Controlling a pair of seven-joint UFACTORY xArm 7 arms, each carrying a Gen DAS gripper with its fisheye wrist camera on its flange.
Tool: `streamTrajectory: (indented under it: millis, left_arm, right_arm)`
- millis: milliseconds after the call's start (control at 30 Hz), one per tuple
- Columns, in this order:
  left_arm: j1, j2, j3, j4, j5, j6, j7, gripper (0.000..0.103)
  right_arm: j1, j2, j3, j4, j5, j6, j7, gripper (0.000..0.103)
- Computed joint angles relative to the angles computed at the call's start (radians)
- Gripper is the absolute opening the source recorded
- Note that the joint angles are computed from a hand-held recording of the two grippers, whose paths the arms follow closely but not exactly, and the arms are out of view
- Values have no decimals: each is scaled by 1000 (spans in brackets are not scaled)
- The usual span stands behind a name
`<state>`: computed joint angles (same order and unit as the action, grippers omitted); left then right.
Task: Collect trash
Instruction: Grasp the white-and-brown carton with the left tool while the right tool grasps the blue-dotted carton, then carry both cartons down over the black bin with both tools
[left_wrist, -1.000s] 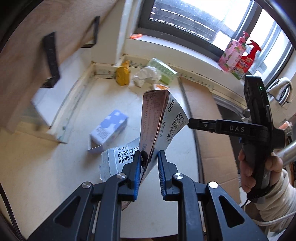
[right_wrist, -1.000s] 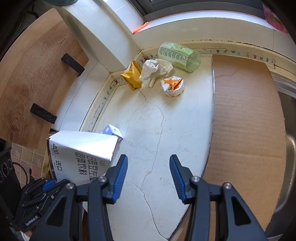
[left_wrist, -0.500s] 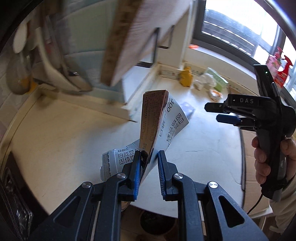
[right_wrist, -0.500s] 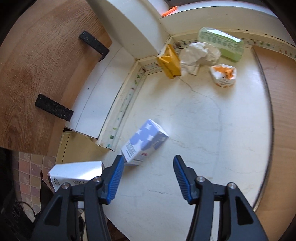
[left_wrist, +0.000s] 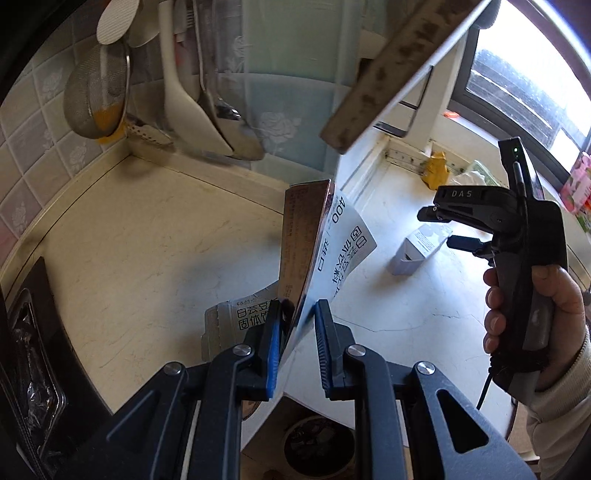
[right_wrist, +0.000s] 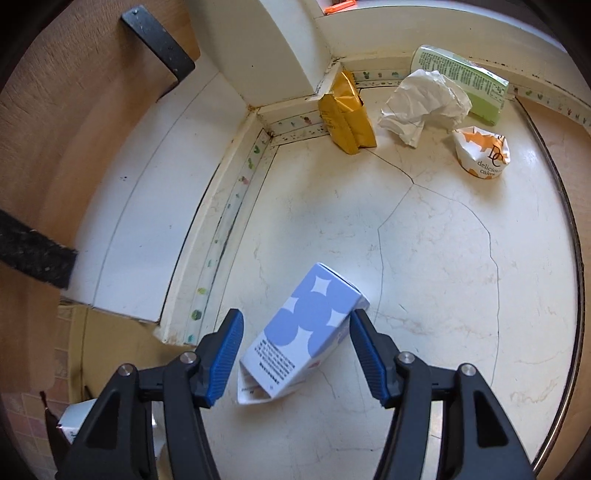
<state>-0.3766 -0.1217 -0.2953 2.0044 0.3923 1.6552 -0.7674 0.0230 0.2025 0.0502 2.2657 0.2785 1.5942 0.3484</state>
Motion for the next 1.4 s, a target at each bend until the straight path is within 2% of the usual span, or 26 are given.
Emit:
streamTrajectory:
  millis: [200, 267, 433, 533, 567, 600, 967, 1400]
  left_arm:
    - [34, -35, 22, -63, -17, -44, -24, 15]
    - [46, -40, 25, -72, -23, -53, -23, 15]
    - [69, -53, 32, -100, -46, -81, -28, 15]
    - [77, -60, 33, -112, -63, -91, -27, 15]
    - [80, -62, 35, -116, -69, -95, -24, 15]
    - [81, -63, 34, -119, -74, -97, -21, 15]
    - [85, -127, 34, -171, -172, -123, 48, 15]
    - [85, -279, 22, -278, -352, -142, 171, 15]
  right_arm:
    - [50, 71, 6, 78, -94, 71, 35, 60]
    - [52, 49, 7, 33, -96, 45, 23, 60]
    - [61, 41, 7, 24, -116, 56, -1, 60]
    - [60, 7, 6, -24, -111, 51, -16, 44]
    - [55, -18, 5, -56, -103, 47, -24, 37]
    - [50, -30, 4, -72, -89, 49, -31, 34]
    - [35, -274, -20, -312, -40, 19, -82, 34]
    - [44, -629, -37, -552, -63, 14, 13, 34]
